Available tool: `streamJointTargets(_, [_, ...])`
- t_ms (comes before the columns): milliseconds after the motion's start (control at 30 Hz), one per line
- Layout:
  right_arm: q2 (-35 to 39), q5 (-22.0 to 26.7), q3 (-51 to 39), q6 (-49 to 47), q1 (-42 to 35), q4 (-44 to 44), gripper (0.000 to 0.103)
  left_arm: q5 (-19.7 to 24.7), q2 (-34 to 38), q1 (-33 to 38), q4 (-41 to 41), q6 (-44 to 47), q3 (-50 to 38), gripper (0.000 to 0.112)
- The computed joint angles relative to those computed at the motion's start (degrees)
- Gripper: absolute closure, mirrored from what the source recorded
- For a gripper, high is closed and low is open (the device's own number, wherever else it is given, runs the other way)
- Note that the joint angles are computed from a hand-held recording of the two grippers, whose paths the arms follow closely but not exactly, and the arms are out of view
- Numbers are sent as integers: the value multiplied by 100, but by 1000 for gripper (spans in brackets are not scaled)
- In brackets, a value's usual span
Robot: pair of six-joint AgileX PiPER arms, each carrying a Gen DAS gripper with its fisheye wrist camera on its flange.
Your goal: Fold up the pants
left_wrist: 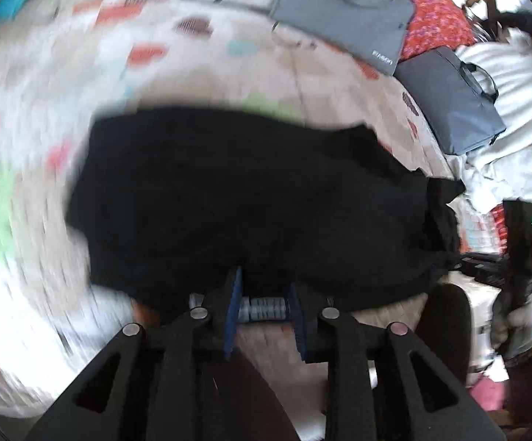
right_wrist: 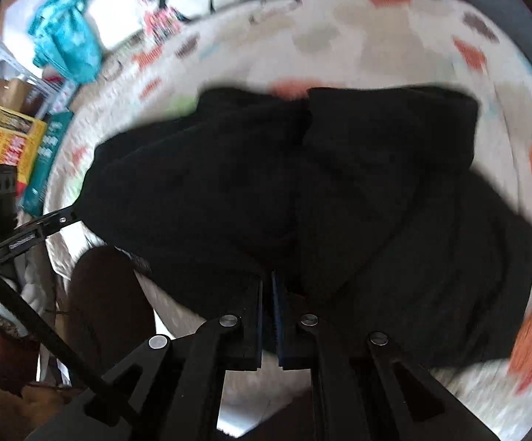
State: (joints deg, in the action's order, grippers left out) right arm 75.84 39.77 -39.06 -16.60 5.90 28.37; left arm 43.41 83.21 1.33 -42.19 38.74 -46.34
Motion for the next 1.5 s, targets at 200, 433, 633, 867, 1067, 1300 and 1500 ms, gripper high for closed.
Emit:
streamJointTargets(200, [-1084, 306, 217, 980, -171, -643, 46, 720, -798, 1307, -536, 697, 636, 86])
streamJointTargets(433, [-930, -127, -421, 3269, 876, -2834, 36, 1006, -1373, 2049, -554, 730, 724, 79])
streamJointTargets(633, [1276, 294, -1440, 5166, 1973, -5371, 56, 1055, -1648, 1902, -541, 531, 672, 77])
streamJointTargets(867, [-869, -288, -237, 2740, -13, -2726, 91, 836, -1735, 1374, -599, 306, 620, 72])
streamJointTargets(1067, [-1808, 527, 752, -374, -3404, -245, 90, 560, -1237, 969, -872, 193, 533, 72])
streamJointTargets(1300, [-1269, 289, 1094, -1414, -4395, 223, 88, 423, -1255, 805, -647, -141, 548, 72])
streamJointTargets(1500, [-1569, 572, 1126, -1434, -5298, 115, 40, 496, -1257, 1066, -599, -78, 554, 71])
